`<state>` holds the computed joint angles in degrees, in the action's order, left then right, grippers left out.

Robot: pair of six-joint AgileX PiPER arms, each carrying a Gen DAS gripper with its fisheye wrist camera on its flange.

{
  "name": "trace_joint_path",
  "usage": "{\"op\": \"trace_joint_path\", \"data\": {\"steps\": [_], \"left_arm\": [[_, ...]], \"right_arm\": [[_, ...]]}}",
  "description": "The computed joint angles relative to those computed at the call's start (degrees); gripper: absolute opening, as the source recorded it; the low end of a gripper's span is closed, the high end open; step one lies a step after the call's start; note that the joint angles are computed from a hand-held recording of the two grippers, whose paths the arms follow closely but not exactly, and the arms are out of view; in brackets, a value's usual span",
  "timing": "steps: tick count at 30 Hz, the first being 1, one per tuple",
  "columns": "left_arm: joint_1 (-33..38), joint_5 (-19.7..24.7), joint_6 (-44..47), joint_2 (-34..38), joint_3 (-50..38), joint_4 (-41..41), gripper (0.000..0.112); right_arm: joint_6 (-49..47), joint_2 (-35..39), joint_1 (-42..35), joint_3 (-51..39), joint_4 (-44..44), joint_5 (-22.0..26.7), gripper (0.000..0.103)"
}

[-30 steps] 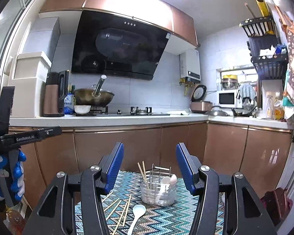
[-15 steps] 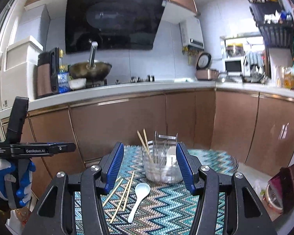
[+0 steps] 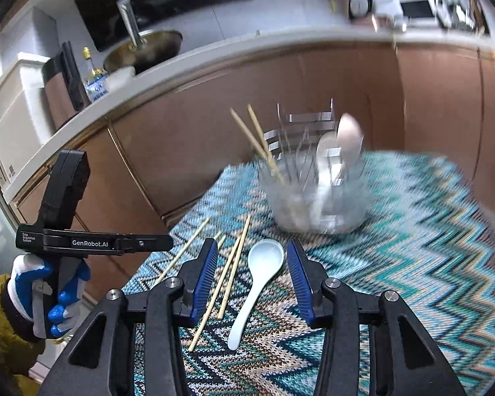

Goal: Organize utensils
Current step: 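Grasp a bamboo chopstick with the left tool while the right tool grasps the white spoon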

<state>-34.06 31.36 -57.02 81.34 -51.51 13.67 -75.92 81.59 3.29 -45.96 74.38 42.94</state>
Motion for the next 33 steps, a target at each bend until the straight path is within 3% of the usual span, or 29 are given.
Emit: {"op": "trace_joint_path", "data": {"steps": [12, 22, 27, 33], "left_arm": [[8.27, -1.62, 17.10, 9.75, -3.93, -13.03, 0.037], [12.39, -0.68, 27.34, 14.17, -6.31, -22.81, 0.034], [13.03, 0.20, 28.85, 15.47, -7.39, -23.84, 0.031], [13.41, 1.42, 30.56, 16.64, -8.74, -24.09, 0.025]], "right_arm": [[-0.08, 17.75, 5.13, -10.07, -1.02, -3.43, 0.042], [3.12, 23.94, 7.19, -16.12, -4.68, -2.98, 0.042], [4.91, 26.01, 8.01, -18.77, -6.64, -2.42, 0.042], [7.41, 28.98, 8.82, -22.64, -10.25, -0.68, 0.032]]}}
